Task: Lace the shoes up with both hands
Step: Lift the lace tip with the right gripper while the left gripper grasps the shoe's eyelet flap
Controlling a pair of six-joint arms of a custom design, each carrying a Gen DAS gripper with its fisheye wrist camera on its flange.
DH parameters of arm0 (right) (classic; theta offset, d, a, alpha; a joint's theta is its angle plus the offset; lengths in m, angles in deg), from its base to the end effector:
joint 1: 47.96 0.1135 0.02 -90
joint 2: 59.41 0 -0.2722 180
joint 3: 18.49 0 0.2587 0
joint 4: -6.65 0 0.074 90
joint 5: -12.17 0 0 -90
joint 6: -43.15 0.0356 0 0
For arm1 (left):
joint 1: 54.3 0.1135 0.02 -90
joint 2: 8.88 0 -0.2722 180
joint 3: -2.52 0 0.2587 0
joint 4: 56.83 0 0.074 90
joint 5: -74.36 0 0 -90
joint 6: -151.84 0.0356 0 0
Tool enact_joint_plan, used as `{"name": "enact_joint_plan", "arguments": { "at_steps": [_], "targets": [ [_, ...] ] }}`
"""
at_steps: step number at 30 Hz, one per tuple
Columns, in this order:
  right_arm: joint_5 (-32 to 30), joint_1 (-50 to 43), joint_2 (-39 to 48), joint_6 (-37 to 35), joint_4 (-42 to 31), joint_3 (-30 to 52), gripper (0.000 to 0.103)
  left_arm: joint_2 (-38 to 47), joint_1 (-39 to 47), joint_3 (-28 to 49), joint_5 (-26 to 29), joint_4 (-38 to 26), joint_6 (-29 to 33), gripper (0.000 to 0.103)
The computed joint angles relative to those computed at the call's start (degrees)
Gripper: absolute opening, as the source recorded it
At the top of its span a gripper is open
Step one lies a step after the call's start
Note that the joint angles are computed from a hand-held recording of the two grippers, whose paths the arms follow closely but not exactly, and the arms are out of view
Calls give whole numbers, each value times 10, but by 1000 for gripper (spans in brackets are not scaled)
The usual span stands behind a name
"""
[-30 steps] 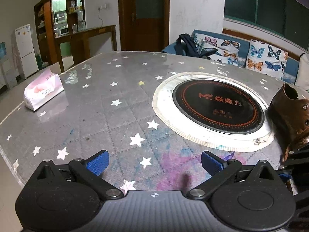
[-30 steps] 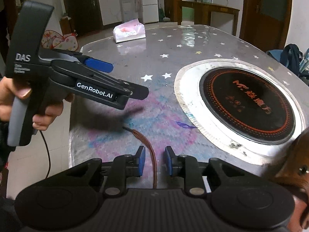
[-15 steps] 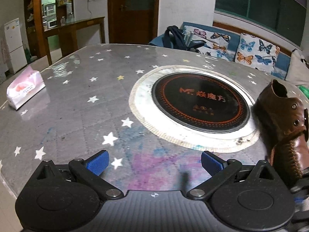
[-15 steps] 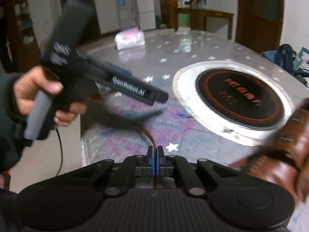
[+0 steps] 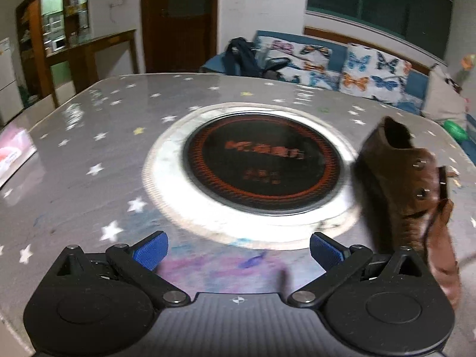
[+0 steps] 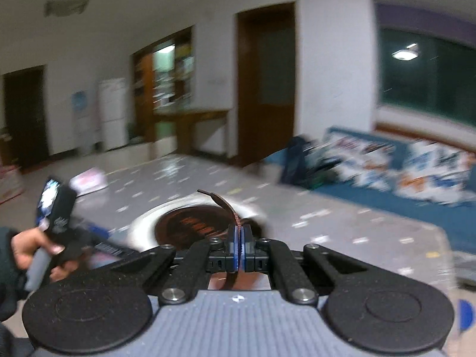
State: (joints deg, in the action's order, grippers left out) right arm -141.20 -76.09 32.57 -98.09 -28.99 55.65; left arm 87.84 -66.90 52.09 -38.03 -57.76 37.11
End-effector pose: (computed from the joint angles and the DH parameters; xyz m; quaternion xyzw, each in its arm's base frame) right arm 0.3053 -0.1271 0.2340 -0.3231 0.7588 0.2136 0.5237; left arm 0.2950 -0.0520 0.1146 -0.1658 0.9036 0.0595 0.3905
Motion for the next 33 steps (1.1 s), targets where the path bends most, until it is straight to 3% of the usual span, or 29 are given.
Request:
{"name": "enact_joint_plan", "arguments": {
  "at_steps": [7,14,27,33],
  "targets": [
    [19,-75,2,167,239,-33,1,22,-41,44,-6,-14,23,103],
    [72,-112,44,223,362,-42,1,34,-67,78,-8,-32,42,103],
    [96,-99,88,198,359,-31,1,31,-84,114,21,-27,78,101],
    [92,-90,85,181,343,-39,1,50,-83,145,54,-22,70,84]
  ]
}}
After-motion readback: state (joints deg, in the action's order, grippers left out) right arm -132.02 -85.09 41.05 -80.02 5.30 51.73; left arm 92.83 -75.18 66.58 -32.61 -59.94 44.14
